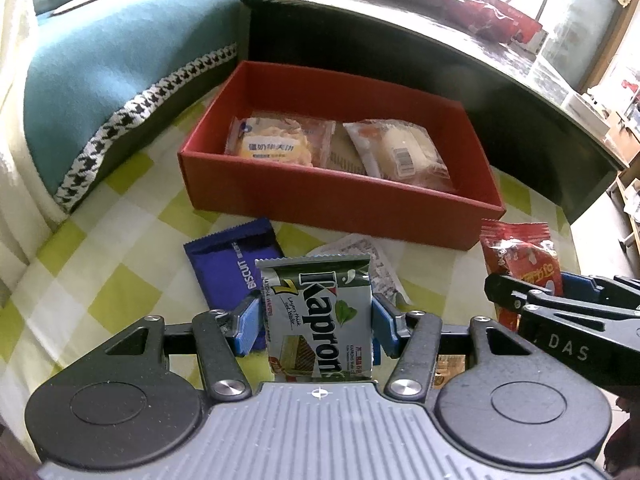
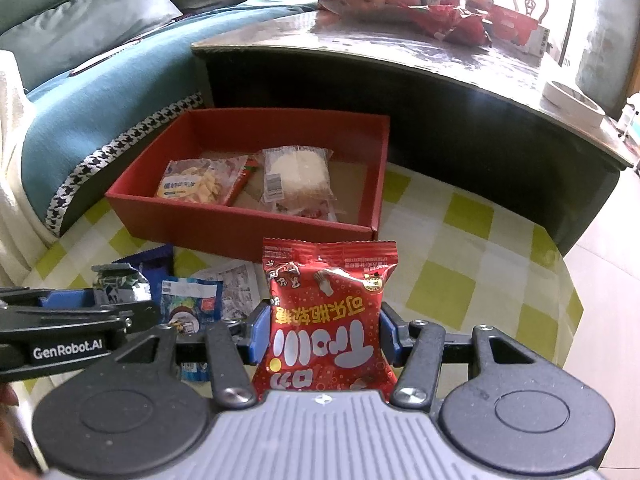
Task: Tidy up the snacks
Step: 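Lift both packets and carry them over the red box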
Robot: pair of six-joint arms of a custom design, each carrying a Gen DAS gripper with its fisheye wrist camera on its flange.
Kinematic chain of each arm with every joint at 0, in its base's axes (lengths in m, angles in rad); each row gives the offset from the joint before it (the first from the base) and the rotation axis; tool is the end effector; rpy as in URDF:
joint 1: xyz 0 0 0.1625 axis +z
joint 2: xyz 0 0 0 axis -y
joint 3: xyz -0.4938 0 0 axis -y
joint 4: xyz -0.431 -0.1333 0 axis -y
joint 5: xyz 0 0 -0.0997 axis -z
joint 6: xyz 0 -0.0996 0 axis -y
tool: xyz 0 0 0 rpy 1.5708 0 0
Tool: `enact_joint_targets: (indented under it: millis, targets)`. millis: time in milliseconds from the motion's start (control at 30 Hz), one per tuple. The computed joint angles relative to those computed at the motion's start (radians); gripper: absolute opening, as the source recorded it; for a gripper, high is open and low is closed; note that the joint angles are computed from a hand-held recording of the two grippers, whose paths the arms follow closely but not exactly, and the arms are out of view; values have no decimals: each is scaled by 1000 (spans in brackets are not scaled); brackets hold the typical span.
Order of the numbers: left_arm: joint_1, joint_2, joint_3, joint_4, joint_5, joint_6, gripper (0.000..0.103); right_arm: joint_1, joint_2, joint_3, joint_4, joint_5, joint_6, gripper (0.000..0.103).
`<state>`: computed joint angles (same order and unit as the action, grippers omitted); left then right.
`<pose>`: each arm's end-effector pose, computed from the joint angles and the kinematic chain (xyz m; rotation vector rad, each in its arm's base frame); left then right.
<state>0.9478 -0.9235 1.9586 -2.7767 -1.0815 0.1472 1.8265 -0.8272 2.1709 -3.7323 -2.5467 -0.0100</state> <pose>-0.2219 -0.6175 0.1161 0.9539 2.5058 -0.3807 0.1858 -0.5098 0.1406 -0.1973 -2.1105 1.0228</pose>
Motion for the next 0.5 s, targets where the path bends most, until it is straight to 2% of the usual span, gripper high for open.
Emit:
enact_joint_targets:
  millis: [500]
  targets:
    - [-5, 30, -44, -33, 0, 29, 64, -10, -7, -36, -25, 25, -48, 56]
